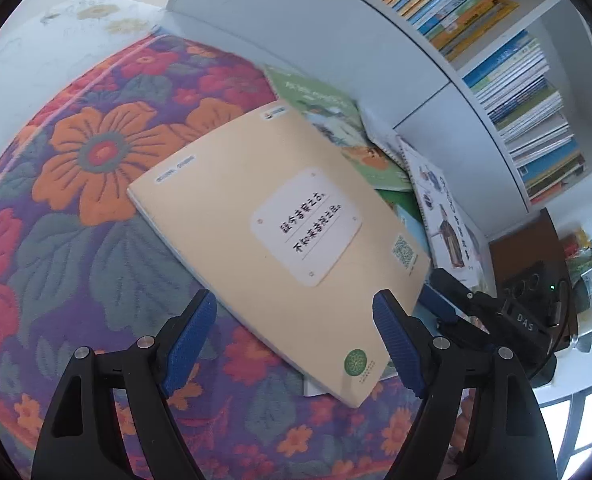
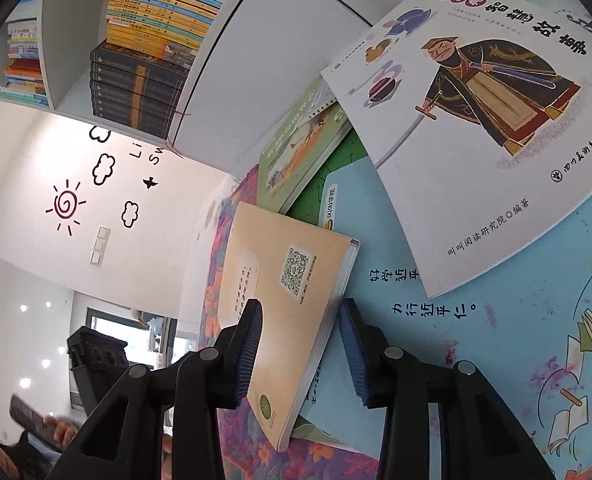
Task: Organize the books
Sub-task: 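Close the right gripper on the beige book's edge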
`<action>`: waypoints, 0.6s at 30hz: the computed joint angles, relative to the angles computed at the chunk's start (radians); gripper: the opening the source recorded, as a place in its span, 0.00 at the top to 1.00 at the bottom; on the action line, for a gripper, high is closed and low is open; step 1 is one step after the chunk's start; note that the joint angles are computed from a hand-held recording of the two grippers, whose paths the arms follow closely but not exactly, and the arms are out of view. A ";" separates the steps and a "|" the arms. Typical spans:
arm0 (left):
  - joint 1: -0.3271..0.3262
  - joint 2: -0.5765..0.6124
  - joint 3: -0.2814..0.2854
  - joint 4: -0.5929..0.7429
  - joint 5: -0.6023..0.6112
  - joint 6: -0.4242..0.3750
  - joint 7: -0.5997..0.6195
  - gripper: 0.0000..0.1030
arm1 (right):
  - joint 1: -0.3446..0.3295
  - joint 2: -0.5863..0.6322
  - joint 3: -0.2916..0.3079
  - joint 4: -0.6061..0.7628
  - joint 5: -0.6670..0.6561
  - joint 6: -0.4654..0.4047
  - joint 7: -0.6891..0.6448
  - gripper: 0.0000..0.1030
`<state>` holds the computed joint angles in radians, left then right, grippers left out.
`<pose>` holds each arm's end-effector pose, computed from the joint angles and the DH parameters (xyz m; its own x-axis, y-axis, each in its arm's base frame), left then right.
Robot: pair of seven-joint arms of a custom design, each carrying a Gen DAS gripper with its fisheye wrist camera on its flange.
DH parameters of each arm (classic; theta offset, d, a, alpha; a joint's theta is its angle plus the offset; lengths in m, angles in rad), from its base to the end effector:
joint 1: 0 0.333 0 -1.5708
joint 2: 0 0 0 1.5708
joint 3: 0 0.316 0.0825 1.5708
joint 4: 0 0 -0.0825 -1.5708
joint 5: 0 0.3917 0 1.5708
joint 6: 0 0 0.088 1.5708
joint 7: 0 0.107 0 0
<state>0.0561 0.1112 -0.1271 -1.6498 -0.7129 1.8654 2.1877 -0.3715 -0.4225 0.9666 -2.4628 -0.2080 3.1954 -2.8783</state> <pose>0.6145 -0.0903 0.5672 -0.5166 -0.6852 0.5135 -0.8499 0.3375 -0.4046 0.3875 0.3272 0.4868 -0.3538 -0.4849 -0.7998 -0.4832 0.8269 -0.2876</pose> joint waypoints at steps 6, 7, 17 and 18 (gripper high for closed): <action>0.000 0.015 -0.008 0.008 -0.003 -0.023 0.007 0.24 | -0.001 -0.002 0.001 -0.004 0.005 0.007 -0.003 0.63; -0.006 0.014 -0.010 0.004 0.013 -0.009 0.006 0.24 | -0.001 -0.002 0.001 -0.004 0.006 0.007 -0.003 0.63; -0.021 0.022 -0.020 -0.009 0.080 0.012 -0.023 0.24 | -0.083 -0.084 0.081 0.004 0.028 -0.048 0.071 0.63; -0.024 0.016 -0.019 -0.016 0.092 0.021 -0.023 0.25 | -0.099 -0.115 0.094 0.017 0.017 -0.105 0.086 0.63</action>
